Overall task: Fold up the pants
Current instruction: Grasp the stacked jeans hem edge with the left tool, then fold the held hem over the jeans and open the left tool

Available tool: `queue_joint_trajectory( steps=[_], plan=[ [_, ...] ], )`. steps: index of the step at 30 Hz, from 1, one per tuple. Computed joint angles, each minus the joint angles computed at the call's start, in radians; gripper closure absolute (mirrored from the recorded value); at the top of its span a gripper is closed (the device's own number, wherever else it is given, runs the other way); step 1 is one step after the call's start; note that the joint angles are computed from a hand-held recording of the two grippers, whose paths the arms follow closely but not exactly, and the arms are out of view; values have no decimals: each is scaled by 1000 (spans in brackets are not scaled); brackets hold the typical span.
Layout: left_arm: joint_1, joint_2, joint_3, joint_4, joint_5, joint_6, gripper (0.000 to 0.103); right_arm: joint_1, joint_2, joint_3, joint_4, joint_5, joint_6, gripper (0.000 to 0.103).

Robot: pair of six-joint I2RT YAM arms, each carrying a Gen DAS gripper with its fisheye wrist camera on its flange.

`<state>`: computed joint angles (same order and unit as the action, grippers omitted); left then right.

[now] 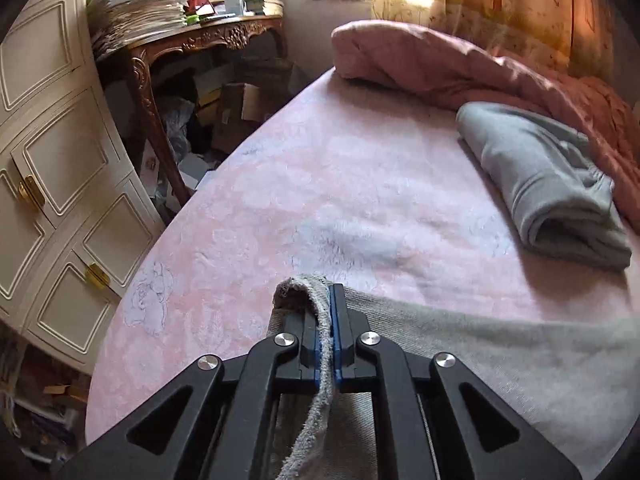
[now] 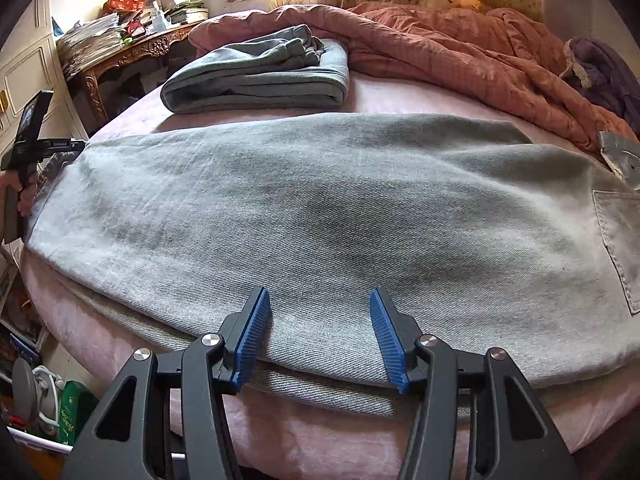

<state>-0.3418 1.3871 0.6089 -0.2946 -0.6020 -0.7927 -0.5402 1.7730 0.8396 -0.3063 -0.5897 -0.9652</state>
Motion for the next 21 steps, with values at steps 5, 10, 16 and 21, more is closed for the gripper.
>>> queue_joint_trajectory(
  steps=[5, 10, 16, 21],
  plan=[
    [36, 98, 91, -85, 53, 53, 95, -2, 1, 0, -2, -3, -2, 49],
    [131, -10, -22, 1, 229, 83, 95, -1, 0, -2, -1, -3, 1, 49],
    [123, -158, -18, -86, 281, 200, 91, 2, -5, -4, 0, -1, 5, 49],
    [143, -170, 35, -155, 320, 221, 91, 6, -4, -7, 8, 2, 11, 49]
  ],
)
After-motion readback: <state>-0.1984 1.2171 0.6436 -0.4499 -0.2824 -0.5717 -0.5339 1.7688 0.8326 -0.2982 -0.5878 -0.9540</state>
